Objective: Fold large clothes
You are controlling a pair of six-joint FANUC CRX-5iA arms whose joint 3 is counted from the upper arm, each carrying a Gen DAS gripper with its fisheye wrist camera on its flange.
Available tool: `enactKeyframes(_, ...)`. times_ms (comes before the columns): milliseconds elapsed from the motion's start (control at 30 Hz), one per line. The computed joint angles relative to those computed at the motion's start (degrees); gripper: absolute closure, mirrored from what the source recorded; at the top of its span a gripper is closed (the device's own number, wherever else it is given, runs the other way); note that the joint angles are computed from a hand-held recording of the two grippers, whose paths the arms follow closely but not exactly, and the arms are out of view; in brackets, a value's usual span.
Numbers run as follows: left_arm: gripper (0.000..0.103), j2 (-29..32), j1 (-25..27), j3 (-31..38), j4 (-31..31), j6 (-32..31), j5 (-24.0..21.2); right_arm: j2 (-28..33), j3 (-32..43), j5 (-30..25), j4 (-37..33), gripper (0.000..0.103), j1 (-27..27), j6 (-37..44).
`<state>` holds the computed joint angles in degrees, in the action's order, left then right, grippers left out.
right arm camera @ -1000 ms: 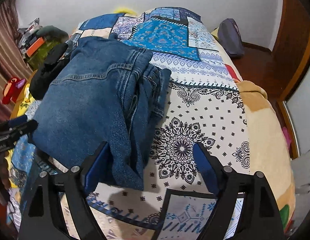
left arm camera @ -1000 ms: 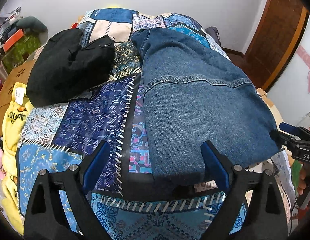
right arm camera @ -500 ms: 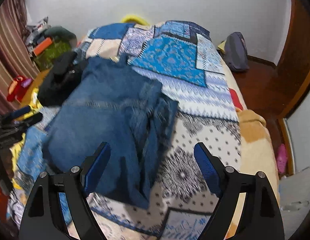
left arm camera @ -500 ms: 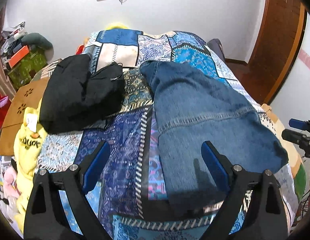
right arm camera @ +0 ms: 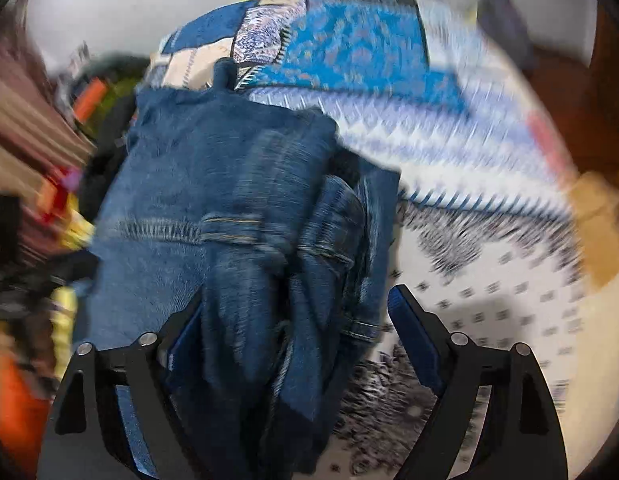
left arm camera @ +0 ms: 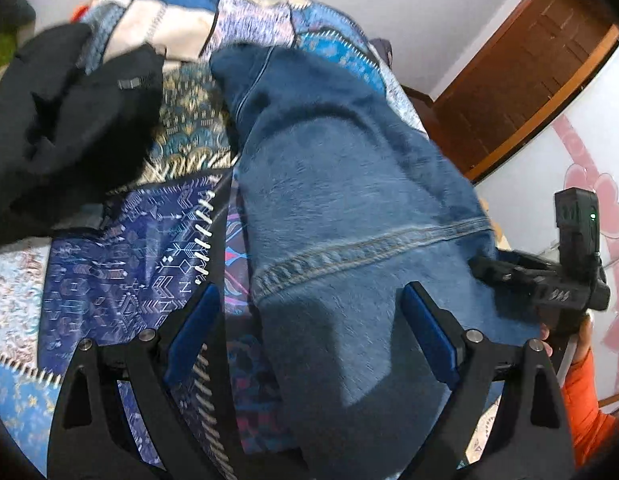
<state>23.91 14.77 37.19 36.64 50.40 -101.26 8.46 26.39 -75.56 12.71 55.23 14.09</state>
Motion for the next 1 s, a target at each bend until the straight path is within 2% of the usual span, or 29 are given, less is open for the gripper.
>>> enactKeyframes(67,0.01,3.4,-0.1,2.5,2.3,3.1,-3.0,-3.2,-4.9,6.2,-4.2,0.011,-2.1,-0.9)
enactKeyframes(167,0.01,9.0,-0.7,8.3,4.0,8.6,-7.8,-5.3,-8.8,12.4,-8.6,0.007,-4.0,0.1)
enactKeyframes(333,0.006,14.7,-2.0,14.8,6.1,13.5,-12.6,-3.6,-6.9,13.0,-9.3,0.007,-4.5,0.2)
enactKeyframes(500,0.006,15.7,-2.3,14.9,8.7,15.1,-13.6,-1.4,-2.9,10.9,-11.2,0.023,-4.9,0.7)
enactKeyframes(567,0.018,15.5,-2.2,13.5,11.1,15.6,-14.4,-2.6,-4.3,12.5,-12.0,0.037,-5.2,0.4)
enactKeyframes(600,0.02,15.1,-2.3,13.0,11.2,15.6,-14.3,-2.9,-4.5,12.9,-12.5,0.041,-5.4,0.4)
enactKeyframes(667,0.037,13.8,-2.3,12.9,8.7,14.7,-13.4,-3.1,-4.0,12.8,-12.6,0.054,-5.1,0.5)
enactKeyframes(767,0.047,12.2,-1.3,11.1,10.2,14.3,-12.6,-1.5,0.0,9.3,-12.5,0.062,-4.4,-0.5)
enactKeyframes(900,0.053,7.9,0.4,7.2,10.6,11.6,-11.5,0.2,5.2,5.7,-10.2,0.067,-1.7,-0.8)
enactKeyframes(1000,0.059,6.1,1.7,8.1,9.9,11.4,-12.2,4.8,14.2,0.0,-6.4,0.068,1.1,0.8)
